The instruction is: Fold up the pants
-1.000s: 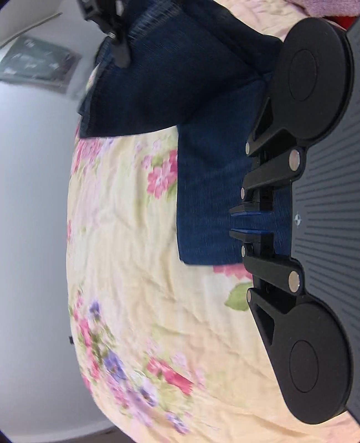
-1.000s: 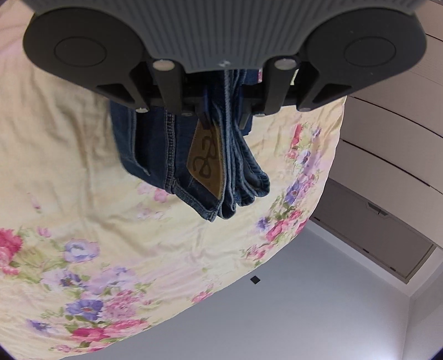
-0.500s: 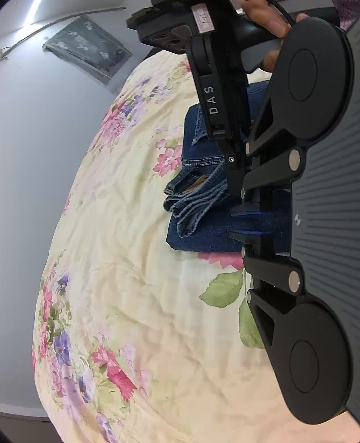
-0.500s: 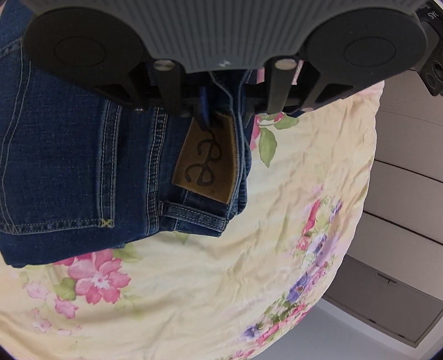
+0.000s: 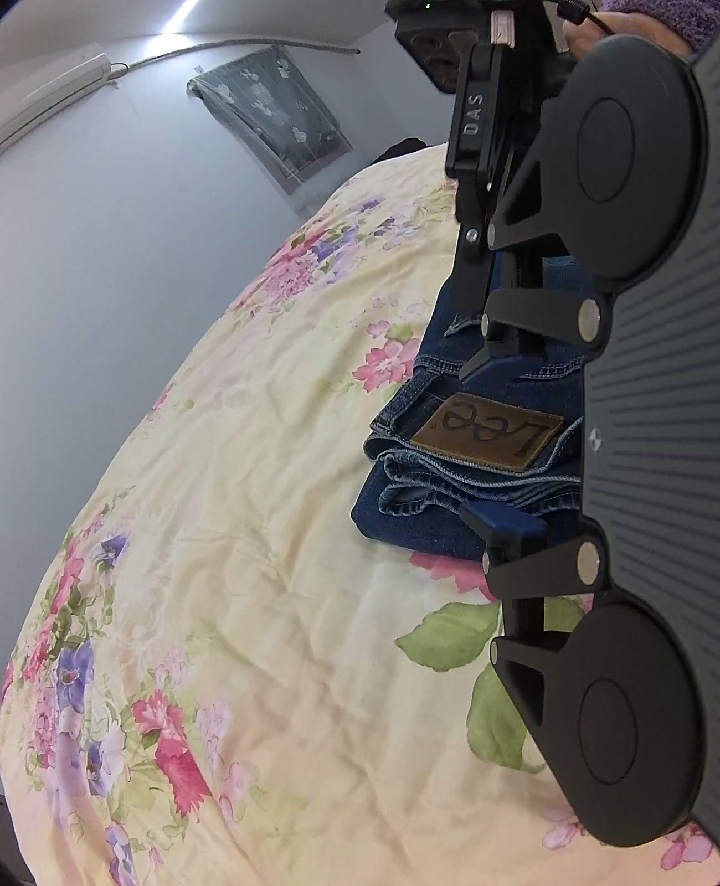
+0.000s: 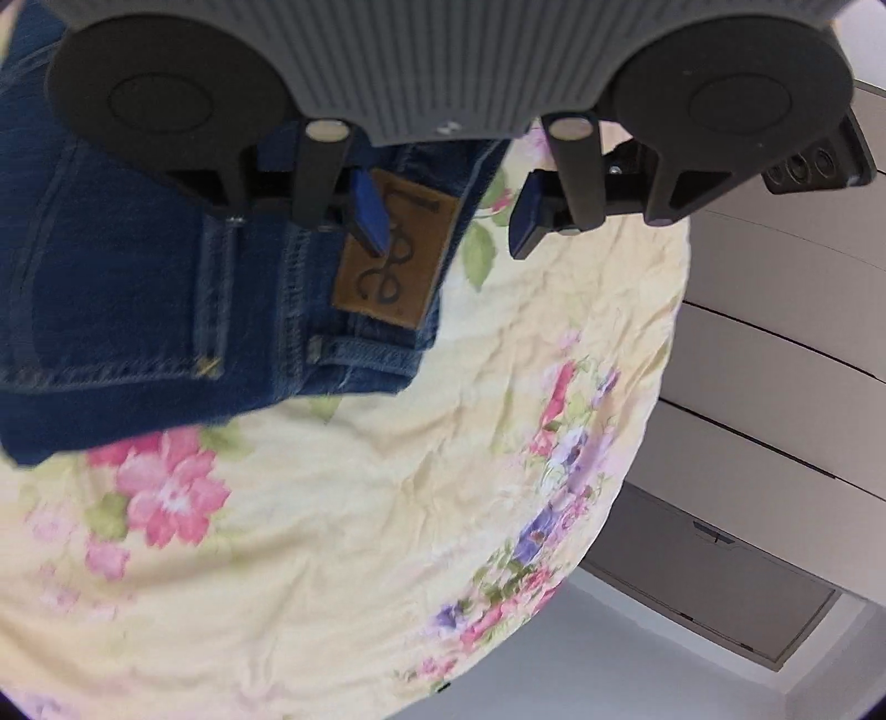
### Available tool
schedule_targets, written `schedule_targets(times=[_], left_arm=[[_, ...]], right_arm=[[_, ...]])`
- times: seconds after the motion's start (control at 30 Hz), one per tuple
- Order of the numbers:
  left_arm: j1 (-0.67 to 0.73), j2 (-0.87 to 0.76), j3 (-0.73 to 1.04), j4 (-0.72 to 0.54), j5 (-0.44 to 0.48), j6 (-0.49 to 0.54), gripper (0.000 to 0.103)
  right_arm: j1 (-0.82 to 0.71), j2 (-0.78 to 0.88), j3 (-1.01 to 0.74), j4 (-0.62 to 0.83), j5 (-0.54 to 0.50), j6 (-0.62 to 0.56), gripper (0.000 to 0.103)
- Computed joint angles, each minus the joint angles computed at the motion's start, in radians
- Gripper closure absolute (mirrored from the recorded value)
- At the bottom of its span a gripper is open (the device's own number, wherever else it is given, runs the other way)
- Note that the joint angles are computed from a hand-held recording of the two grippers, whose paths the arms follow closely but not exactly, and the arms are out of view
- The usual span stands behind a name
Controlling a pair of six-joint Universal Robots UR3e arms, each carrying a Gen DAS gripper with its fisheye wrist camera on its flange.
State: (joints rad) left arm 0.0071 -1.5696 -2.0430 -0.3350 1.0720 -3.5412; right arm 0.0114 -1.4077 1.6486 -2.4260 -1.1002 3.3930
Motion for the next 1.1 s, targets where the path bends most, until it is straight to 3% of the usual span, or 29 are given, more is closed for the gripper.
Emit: schedule_targets(times=[0.13, 0.2, 0.33, 0.47, 0.53, 0.6, 0.73, 0.87, 1.03, 1.1], left_arm=[[0.0, -0.144, 0.039, 0.082, -0.044, -0.033, 0.047], [-0.002, -0.212, 0.058, 0.127, -0.061, -0.025, 0.046], [-0.008, -0.304, 0.089, 0.179, -0.056, 0.041, 0.046], [0.01, -0.316, 0.099, 0.148, -0.11, 0.132, 0.043], [-0.018, -0.307, 0.143, 0.087, -0.068, 0.185, 0.045], [-0.057, -0.308, 0.188, 0.058, -0.022, 0.215, 0.06], [-0.18, -0.297, 0.296, -0.026, 0.19, 0.262, 0.078], [-0.269, -0.243, 0.357, -0.094, 0.336, 0.33, 0.086], [-0.244, -0.213, 0.363, -0.113, 0.331, 0.315, 0.087], [-0.212, -0.23, 0.349, -0.127, 0.326, 0.287, 0.088]], right_arm=[[-0.1, -0.113, 0.101, 0.026, -0.061, -0.132, 0.059], [-0.171, -0.172, 0.176, 0.023, -0.058, -0.205, 0.066], [-0.327, -0.258, 0.308, 0.045, 0.04, -0.329, 0.08], [-0.36, -0.234, 0.384, -0.042, 0.091, -0.344, 0.082], [-0.343, -0.188, 0.392, -0.1, 0.084, -0.316, 0.083], [-0.33, -0.155, 0.399, -0.145, 0.081, -0.305, 0.083], [-0.309, -0.141, 0.398, -0.174, 0.061, -0.293, 0.083], [-0.332, -0.197, 0.404, -0.115, 0.087, -0.321, 0.083], [-0.376, -0.342, 0.413, -0.051, 0.146, -0.399, 0.084], [-0.371, -0.37, 0.398, -0.057, 0.119, -0.421, 0.084]])
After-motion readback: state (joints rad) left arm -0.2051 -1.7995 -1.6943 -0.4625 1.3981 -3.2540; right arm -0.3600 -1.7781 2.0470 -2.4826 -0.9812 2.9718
